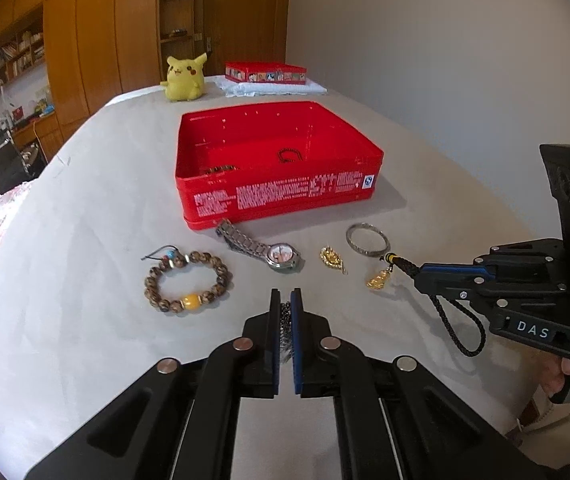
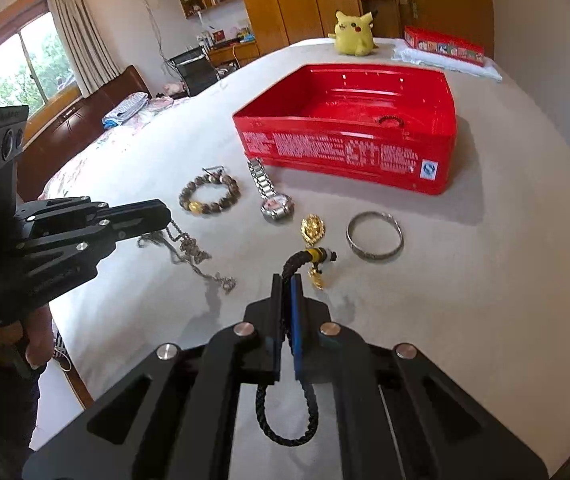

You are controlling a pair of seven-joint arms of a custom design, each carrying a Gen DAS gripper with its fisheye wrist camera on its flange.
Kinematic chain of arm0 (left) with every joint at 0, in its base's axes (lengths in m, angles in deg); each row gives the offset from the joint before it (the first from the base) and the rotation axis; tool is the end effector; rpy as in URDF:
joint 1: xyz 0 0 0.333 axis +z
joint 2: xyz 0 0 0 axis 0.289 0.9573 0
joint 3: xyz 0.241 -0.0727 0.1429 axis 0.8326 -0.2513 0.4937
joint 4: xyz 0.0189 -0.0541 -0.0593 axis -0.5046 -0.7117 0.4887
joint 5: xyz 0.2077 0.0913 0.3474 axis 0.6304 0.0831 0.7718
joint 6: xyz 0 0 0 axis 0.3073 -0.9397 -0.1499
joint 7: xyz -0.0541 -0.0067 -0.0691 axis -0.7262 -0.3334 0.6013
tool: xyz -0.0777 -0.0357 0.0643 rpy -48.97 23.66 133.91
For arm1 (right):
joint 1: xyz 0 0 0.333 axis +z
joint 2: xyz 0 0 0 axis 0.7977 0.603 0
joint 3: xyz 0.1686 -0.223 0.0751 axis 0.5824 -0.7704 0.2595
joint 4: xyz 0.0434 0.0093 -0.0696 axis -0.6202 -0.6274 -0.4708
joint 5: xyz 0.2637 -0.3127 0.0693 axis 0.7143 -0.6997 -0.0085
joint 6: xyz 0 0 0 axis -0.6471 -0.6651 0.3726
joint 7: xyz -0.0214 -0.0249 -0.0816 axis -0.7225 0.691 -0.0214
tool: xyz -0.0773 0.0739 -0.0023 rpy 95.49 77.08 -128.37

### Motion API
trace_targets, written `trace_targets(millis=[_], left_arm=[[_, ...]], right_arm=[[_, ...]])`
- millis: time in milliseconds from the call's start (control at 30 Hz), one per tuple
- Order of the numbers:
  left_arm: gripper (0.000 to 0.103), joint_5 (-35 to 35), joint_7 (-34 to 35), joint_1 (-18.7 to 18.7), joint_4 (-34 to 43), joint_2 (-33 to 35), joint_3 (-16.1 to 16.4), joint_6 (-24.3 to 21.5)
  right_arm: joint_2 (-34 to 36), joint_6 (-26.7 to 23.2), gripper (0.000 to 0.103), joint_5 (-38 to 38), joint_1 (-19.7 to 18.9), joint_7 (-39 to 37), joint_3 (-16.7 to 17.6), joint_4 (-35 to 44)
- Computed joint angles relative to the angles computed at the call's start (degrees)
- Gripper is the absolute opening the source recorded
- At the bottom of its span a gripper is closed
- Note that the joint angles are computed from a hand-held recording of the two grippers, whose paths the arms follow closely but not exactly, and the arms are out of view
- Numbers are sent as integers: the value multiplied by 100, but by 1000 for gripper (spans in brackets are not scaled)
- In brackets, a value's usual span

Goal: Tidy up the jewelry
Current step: 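Carry the keychain and the silver chain in both tools over the red box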

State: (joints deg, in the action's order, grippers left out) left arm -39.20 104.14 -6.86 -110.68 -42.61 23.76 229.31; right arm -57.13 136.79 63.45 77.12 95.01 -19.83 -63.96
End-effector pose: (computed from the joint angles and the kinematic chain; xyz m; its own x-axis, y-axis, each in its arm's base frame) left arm 0.6043 -0.3859 0.5659 -0.2071 -0.9773 0.0437 -0.7130 0.1202 -0.6907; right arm 0.6063 0.3824 0.5733 0.5447 -0.8049 -0.2353 -0.7202 -0.3053 -0.6229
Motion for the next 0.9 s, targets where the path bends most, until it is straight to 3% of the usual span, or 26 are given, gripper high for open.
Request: trace_targets(millis=[467,900], left_arm=[[4,273,164,-3,179,-132,16,-51],[4,507,465,-87,861,66,81,-273]], right_arm=[[-108,-18,2,78,19,-221,25,297],[231,-211,2,-132,81,-361,-19,1166]])
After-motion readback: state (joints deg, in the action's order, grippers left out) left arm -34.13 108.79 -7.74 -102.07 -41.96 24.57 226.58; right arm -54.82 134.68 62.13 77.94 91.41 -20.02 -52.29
